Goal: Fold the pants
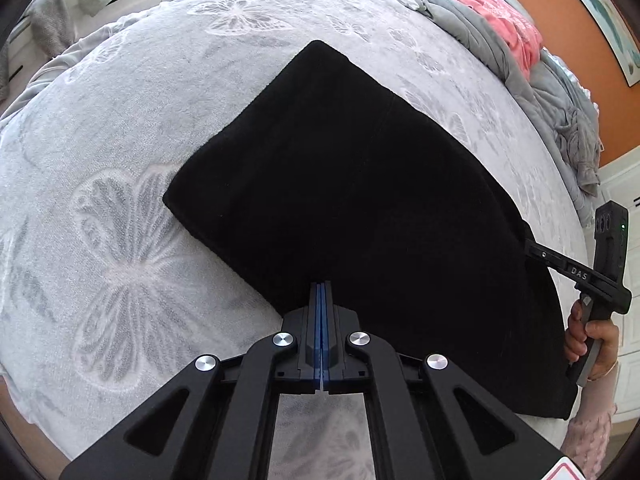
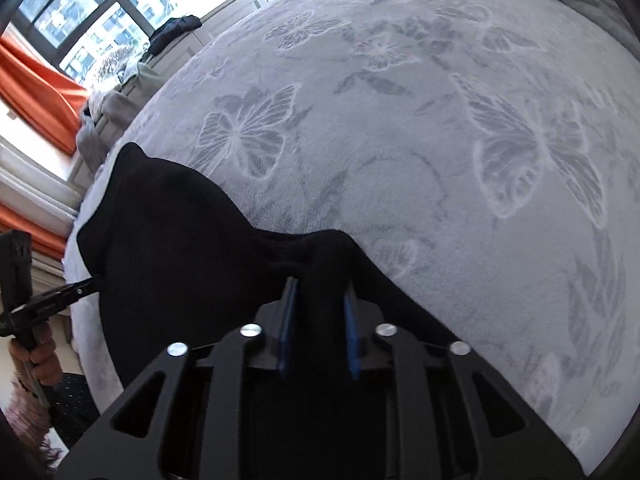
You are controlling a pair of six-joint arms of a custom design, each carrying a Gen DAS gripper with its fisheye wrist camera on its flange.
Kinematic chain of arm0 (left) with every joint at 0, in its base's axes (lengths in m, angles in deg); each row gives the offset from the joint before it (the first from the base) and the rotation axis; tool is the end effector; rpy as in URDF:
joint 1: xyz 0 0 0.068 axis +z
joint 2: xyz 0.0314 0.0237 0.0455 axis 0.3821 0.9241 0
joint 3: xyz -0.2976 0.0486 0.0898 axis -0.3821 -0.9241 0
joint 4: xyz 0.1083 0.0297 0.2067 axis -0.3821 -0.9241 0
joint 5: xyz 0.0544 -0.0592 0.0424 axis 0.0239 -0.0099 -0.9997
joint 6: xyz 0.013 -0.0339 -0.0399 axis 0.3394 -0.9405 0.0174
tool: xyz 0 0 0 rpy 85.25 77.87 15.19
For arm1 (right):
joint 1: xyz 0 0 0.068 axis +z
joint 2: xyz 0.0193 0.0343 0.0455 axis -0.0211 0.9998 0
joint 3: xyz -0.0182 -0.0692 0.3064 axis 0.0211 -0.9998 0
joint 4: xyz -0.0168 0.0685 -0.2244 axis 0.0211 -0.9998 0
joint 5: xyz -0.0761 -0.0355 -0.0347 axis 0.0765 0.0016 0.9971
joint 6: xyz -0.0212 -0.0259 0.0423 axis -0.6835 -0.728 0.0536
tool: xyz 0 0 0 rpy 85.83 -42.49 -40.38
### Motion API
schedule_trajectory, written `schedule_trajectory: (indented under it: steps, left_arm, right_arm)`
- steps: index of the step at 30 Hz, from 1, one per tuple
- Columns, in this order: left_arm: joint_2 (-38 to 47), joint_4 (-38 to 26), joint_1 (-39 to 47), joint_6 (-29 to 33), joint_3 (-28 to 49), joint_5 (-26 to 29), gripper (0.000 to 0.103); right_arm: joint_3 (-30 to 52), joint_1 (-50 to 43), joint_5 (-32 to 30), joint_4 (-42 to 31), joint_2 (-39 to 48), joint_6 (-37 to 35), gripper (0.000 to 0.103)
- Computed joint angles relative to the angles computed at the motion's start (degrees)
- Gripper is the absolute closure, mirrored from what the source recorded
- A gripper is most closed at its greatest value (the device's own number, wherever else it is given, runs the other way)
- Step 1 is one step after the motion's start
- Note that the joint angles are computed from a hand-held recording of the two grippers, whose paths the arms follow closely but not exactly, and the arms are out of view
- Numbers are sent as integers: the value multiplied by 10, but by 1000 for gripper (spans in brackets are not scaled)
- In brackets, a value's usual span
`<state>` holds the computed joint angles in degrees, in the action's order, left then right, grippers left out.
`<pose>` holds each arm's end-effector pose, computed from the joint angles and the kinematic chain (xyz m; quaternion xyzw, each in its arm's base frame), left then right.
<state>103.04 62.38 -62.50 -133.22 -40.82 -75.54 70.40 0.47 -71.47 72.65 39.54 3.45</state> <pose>0.0378 -0.2398 0.0561 -0.3288 0.9095 -0.1387 0.2132 0.3180 0.0249 0.0571 -0.3689 0.8987 0.1850 0.1481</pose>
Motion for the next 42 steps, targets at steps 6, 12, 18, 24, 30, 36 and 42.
schedule_trajectory:
  steps: [6, 12, 18, 24, 30, 36, 42]
  left_arm:
    - [5, -75, 18, 13, 52, 11, 103]
    - [-5, -123, 12, 5, 76, -5, 102]
    - [-13, -221, 7, -21, 114, -11, 102]
    - [-9, -421, -16, -140, 185, -42, 102]
    - [20, -313, 60, -33, 132, 5, 76]
    - [40, -587, 14, -63, 308, -45, 75]
    - [85, -745, -27, -57, 515, -112, 45]
  right_arm:
    - [76, -22, 24, 55, 52, 126, 102]
    - [-46, -124, -122, 34, -66, 9, 101]
    - [-133, -14, -19, 256, 4, 113, 103]
    - [-224, -53, -91, 190, -142, 83, 98]
    - [-315, -193, -35, 232, -44, -146, 103]
    - [-71, -562, -99, -153, -134, -340, 89]
    - [233, -756, -106, -48, 21, -131, 52]
